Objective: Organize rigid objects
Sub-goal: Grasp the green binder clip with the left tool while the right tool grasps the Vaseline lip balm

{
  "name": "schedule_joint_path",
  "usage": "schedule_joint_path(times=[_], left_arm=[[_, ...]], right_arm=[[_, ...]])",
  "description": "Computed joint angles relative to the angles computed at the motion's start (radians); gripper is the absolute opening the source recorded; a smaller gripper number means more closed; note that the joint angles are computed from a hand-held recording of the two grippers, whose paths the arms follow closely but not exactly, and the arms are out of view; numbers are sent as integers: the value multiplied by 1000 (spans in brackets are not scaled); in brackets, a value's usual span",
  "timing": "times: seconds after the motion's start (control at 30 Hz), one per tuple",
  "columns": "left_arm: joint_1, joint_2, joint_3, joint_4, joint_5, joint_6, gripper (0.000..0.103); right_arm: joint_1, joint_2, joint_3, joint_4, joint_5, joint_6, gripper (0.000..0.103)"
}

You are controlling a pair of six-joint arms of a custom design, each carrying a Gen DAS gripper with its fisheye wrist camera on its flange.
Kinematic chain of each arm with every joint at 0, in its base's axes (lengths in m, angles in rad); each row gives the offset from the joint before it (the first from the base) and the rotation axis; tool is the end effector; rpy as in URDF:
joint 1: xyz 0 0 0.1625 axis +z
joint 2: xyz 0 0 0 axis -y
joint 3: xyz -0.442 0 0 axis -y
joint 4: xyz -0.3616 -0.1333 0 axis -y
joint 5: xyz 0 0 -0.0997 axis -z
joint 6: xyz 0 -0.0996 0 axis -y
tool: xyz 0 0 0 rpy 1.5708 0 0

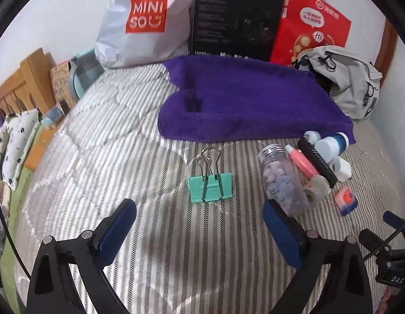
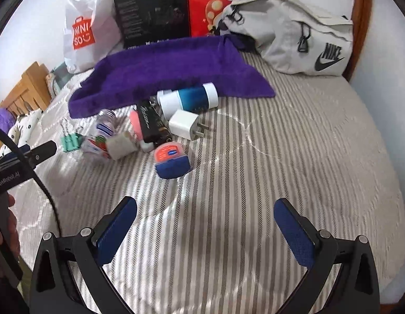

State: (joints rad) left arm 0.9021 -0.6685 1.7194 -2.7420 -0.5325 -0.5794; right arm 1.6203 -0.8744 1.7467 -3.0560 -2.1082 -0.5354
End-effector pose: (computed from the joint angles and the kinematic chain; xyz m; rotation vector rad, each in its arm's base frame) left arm -0.2196 -0.6314 0.0844 0.0228 2.2233 -0.8506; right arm 0.1142 -0.6420 0.2120 0.4960 -2.3792 0.5832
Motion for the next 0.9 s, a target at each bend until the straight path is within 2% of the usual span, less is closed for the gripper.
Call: schedule_joint_path(times=[0.2, 0.37, 0.57, 0.73, 0.9], left_arm=[[27, 27, -21, -36, -9, 30, 94], [49, 44, -46, -44, -26, 49, 82], [51, 64, -68, -34, 10, 70, 82], [50, 75, -83, -16, 29, 60, 81], [50, 77, -85, -37, 25, 84, 76]], right_arm=[[-27, 36, -28, -1, 71, -45, 103], [-26, 85, -71, -8, 47, -89, 101], [-26, 115, -91, -40, 41, -148, 101], [-23, 121, -108, -14, 34, -137, 103], [-21, 131, -109, -46, 33, -137, 103]])
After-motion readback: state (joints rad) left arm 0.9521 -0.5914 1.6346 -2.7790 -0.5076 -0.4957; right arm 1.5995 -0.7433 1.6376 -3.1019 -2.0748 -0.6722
